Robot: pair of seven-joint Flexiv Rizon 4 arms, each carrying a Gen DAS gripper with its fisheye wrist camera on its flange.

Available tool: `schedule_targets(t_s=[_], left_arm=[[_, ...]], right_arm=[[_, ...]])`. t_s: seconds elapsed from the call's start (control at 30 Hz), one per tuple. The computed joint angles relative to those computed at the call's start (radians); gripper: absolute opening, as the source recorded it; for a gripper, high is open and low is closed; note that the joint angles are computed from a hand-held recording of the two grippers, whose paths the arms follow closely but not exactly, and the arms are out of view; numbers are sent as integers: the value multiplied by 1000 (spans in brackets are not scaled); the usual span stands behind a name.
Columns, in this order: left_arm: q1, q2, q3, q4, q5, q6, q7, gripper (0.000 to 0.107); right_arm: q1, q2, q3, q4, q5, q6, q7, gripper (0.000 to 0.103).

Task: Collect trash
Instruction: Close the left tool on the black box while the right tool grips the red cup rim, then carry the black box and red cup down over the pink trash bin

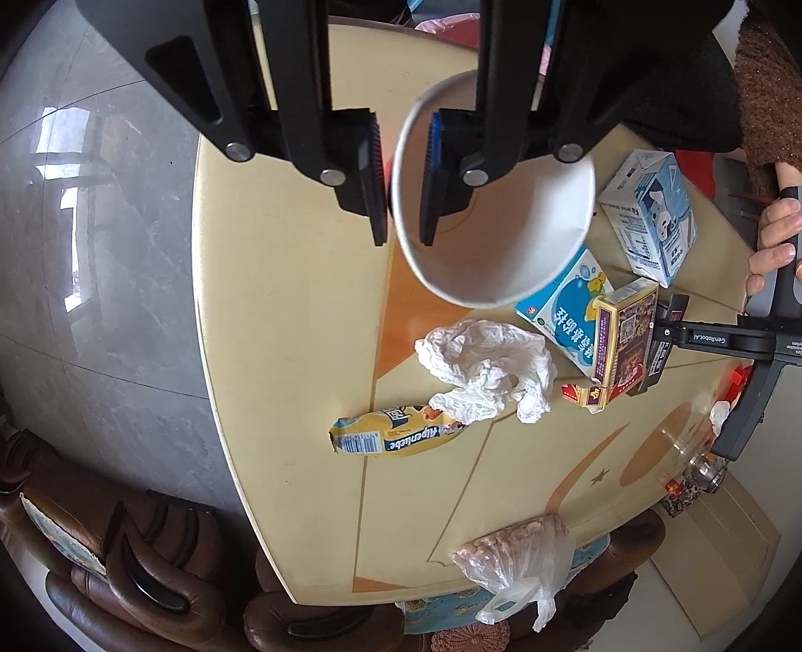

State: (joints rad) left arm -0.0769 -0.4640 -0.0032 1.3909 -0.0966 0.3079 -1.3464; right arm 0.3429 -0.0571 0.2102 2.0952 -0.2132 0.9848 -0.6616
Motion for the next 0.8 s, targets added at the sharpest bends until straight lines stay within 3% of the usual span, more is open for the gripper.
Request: schedule_targets(t_s=[0.3,0.37,0.8], left_arm=[[5,18,8,28,14,48,7,53],[-11,53,22,102,12,99,6,53],[8,191,14,221,11,187,26,53]], right_arm=[[8,15,-4,2,-117,-55,58,7],[7,20,-3,3,-131,-62,69,7],[13,81,17,-5,-199,-108,121,7]])
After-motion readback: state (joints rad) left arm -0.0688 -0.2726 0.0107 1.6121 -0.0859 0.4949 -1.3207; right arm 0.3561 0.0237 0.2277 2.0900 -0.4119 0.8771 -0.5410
